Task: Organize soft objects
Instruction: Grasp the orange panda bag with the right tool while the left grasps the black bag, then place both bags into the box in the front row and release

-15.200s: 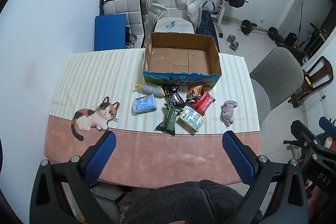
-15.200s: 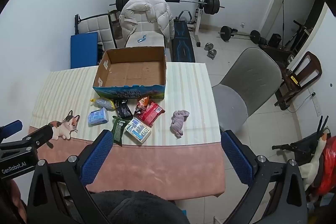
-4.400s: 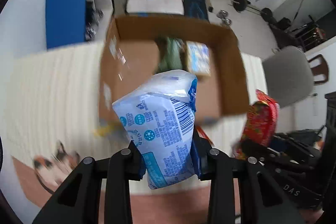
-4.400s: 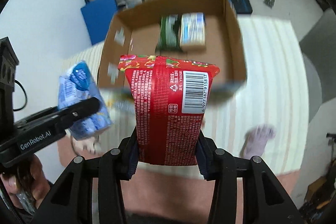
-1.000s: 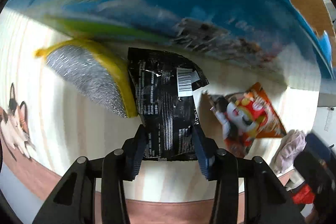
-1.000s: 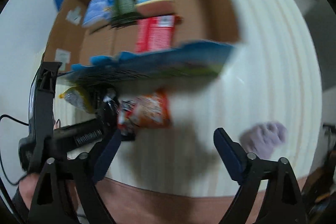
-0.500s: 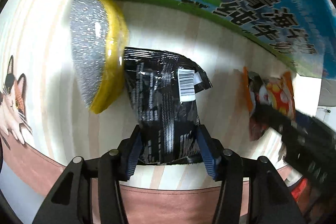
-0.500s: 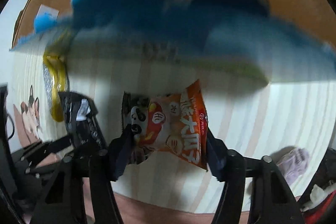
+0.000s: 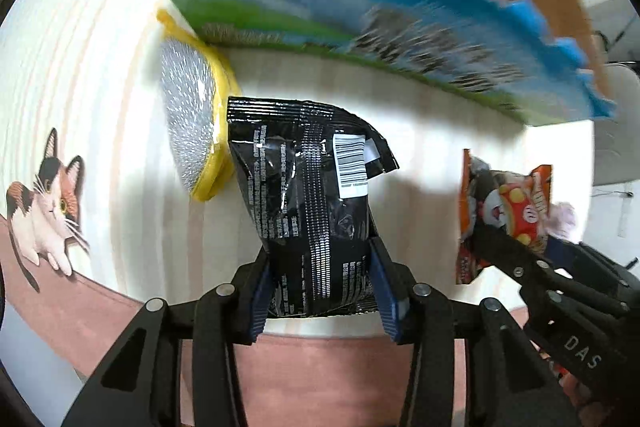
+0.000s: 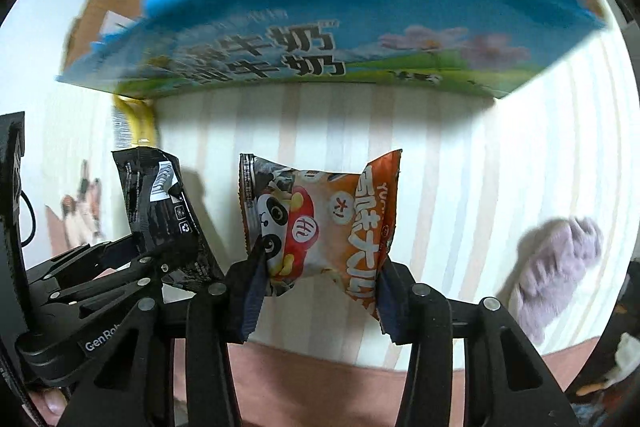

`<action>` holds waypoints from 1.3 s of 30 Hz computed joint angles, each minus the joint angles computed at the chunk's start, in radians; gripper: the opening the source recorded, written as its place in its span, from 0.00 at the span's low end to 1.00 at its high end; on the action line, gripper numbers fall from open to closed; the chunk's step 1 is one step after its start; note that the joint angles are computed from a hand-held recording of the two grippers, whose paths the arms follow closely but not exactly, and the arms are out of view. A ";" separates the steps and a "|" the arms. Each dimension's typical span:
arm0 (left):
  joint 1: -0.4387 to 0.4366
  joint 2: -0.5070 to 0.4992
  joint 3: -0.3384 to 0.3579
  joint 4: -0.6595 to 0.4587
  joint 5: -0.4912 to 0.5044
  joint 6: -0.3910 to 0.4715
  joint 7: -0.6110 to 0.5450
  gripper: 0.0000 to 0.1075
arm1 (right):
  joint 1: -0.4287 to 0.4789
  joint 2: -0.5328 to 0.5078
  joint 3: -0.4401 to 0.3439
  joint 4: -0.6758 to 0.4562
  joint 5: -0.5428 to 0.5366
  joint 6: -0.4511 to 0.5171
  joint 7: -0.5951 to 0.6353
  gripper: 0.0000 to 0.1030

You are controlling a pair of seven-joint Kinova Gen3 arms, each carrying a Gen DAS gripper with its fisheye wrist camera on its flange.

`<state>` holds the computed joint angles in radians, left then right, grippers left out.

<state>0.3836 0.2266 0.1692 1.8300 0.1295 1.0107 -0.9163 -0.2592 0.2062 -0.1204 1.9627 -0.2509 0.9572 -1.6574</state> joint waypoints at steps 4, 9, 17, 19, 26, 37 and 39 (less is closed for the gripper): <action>-0.004 -0.073 0.007 -0.058 0.005 0.047 -0.006 0.38 | 0.043 -0.099 0.013 0.010 -0.066 0.045 0.048 0.48; -0.042 -0.126 0.001 -0.175 0.018 0.110 -0.077 0.38 | 0.072 -0.217 0.046 -0.060 -0.108 0.126 0.062 0.48; -0.138 -0.018 -0.048 -0.403 -0.009 0.236 -0.232 0.38 | 0.090 -0.173 0.065 -0.320 -0.105 0.224 0.057 0.48; -0.162 0.040 -0.056 -0.464 -0.003 0.270 -0.260 0.38 | 0.084 -0.134 0.057 -0.366 -0.094 0.223 0.047 0.48; -0.221 0.245 -0.073 -0.638 0.033 0.382 -0.304 0.38 | 0.053 0.046 0.031 -0.492 -0.051 0.205 -0.028 0.48; -0.218 0.402 -0.076 -0.713 0.030 0.449 -0.337 0.39 | 0.031 0.217 0.010 -0.525 -0.030 0.184 -0.080 0.48; -0.215 0.414 -0.076 -0.711 0.027 0.452 -0.343 0.40 | 0.032 0.232 0.007 -0.525 -0.030 0.181 -0.082 0.48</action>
